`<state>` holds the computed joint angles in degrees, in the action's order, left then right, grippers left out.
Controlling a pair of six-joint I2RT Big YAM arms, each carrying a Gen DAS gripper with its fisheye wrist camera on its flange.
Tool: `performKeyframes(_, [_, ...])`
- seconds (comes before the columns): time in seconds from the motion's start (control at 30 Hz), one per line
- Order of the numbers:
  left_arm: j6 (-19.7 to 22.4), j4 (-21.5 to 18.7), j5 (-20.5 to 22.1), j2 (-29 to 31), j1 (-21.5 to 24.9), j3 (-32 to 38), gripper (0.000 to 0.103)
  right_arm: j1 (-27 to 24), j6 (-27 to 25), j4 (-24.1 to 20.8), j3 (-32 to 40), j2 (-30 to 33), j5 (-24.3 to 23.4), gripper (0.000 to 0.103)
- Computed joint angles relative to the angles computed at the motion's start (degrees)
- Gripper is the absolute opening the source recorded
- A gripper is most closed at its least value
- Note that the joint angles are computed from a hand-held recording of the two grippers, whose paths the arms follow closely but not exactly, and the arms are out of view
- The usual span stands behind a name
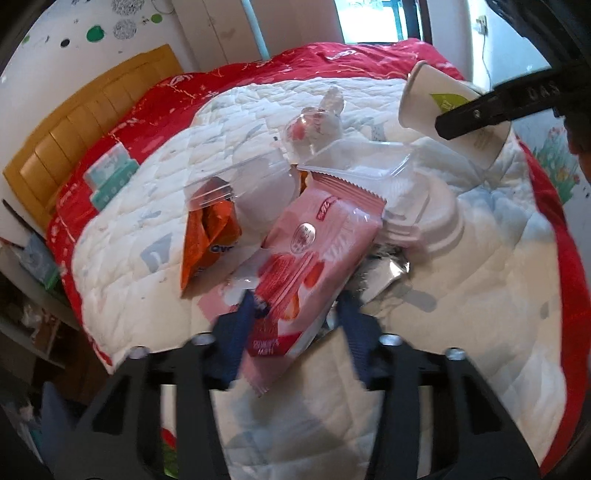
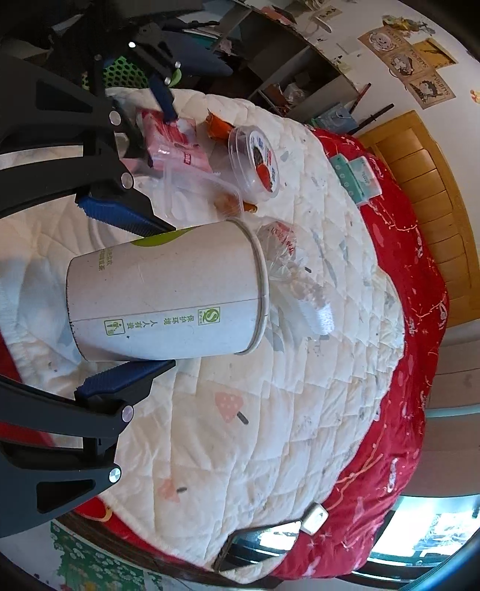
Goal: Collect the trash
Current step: 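Grasp the white paper cup with the right tool while the left tool grasps the pink wrapper, then carry both items to the green wastebasket and open both tools to drop them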
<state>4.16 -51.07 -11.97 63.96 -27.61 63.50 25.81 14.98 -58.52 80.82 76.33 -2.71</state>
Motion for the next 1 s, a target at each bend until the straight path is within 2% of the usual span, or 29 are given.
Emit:
performKeyframes(0.07, [-0.29,0.49,1.32,-0.74,0.53,-0.28,0.027,0.59,-0.02,0.02,-0.32,-1.02,0.73,0.062])
performKeyframes(0.17, [-1.97,0.16,3.15,-1.73,1.03,-0.23,0.022,1.48,0.37,0.09,-0.91,-2.47,1.5,0.062])
performKeyframes(0.27, [-5.18,-1.27,7.62,-3.53,2.7,-0.04,0.015,2.81,0.69,0.05,-1.13,-3.65,1.93,0.062])
performKeyframes(0.47, [-10.28,-3.21,13.58,-9.46,5.93,-1.45,0.013,6.64,1.21,0.09,-0.91,-5.42,3.47,0.062])
performKeyframes(0.63, [-13.11,-5.72,15.61,-15.21,9.67,-2.82,0.013,11.1,1.52,-0.02,0.09,-5.59,4.63,0.062])
performKeyframes(0.77, [-13.74,-8.53,17.1,-19.96,15.67,-4.14,0.013,15.08,1.35,0.38,1.85,-4.25,4.77,0.062])
performKeyframes(0.83, [-12.96,-10.36,17.14,-22.09,19.88,-4.94,0.013,16.72,1.33,0.58,2.88,-3.23,4.58,0.062])
performKeyframes(1.0, [-9.62,-13.99,20.63,-25.12,32.45,-6.95,0.013,21.47,0.76,1.02,6.48,0.75,4.0,0.062])
